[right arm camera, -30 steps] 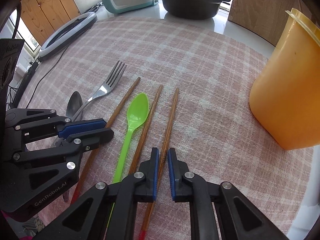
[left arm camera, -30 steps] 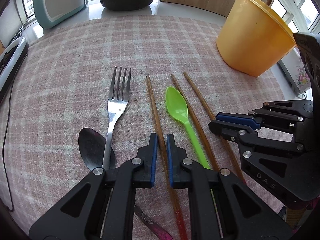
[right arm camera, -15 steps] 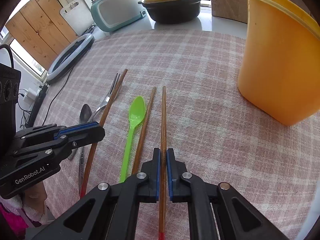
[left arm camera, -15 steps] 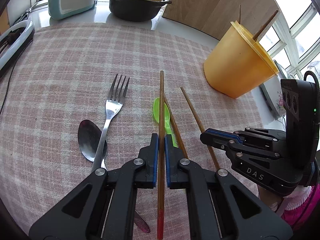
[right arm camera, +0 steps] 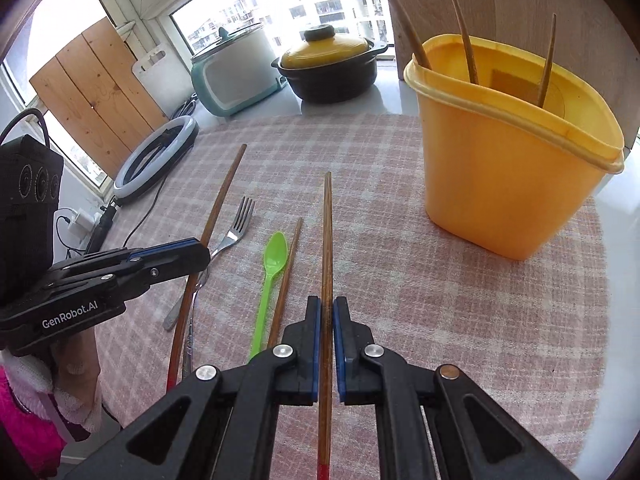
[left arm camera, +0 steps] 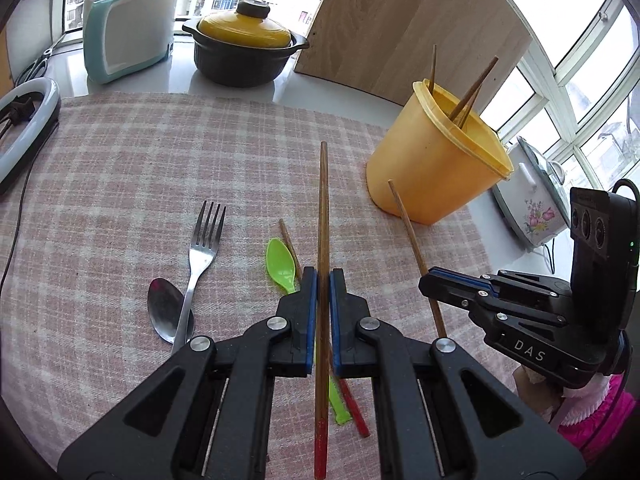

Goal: Organize utensils
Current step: 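Carry both held chopsticks up over the yellow container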

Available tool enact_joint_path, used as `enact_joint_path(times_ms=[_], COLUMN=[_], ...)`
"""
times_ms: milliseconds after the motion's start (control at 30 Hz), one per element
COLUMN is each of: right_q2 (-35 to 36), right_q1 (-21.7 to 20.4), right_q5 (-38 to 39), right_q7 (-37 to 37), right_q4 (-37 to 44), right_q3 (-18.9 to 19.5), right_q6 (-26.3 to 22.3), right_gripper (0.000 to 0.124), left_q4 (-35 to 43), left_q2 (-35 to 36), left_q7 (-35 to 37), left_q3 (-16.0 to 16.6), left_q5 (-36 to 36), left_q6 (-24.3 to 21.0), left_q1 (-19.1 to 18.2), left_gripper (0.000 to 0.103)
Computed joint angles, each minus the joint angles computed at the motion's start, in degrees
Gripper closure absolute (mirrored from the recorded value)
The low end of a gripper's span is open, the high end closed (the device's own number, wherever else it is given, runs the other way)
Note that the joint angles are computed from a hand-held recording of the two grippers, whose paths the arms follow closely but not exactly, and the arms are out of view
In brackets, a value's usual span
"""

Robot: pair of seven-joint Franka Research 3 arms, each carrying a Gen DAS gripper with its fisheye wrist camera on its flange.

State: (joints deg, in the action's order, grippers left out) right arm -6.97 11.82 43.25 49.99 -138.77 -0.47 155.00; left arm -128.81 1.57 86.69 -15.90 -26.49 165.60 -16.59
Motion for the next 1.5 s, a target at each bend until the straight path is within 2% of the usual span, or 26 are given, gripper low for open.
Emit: enact_joint_path(times_ms=[433, 567, 767, 1133, 1333, 1500], right_q2=[-8.31, -8.84, -7.35, -3.84, -1.23, 1.16], right_q1=[-1.59, -2.10, -2.73, -3.71, -4.61, -5.88], right_q5=[2.82, 3.53, 4.46, 7.16, 9.78, 12.87], right_q7=[-2.72, -3.38, -4.21, -5.25, -7.29, -9.94], right_q4=[-2.25, -1.01, 2.15, 7.79, 11.72, 15.03], right_q3=[-4.03, -5.34, -6.08, -6.22, -6.09, -5.83], right_q6=[3.25, 4.48, 6.47, 8.25, 7.70, 6.22], right_gripper=[0.121, 0.121, 0.121, 0.121, 0.121, 0.121], left_q4=[7.03, 10.69, 16.52, 25.46, 30.01, 35.52], left_q2=[2.31, 4.11, 8.13, 14.33, 16.34, 19.46], left_q7=[1.50, -0.30, -4.17, -10.17, -13.99, -19.54], left_q3=[-0.92, -1.34, -2.09, -4.18, -3.66, -1.40], left_q5=[0.03, 3.27, 9.50, 16.57, 21.35, 26.78], left_q6=[2.19, 2.86, 3.91, 4.69, 5.41, 4.79], left_q1=[0.98, 1.28, 2.26, 4.88, 3.71, 0.57], left_gripper=[0.099, 0.099, 0.099, 0.099, 0.099, 0.099])
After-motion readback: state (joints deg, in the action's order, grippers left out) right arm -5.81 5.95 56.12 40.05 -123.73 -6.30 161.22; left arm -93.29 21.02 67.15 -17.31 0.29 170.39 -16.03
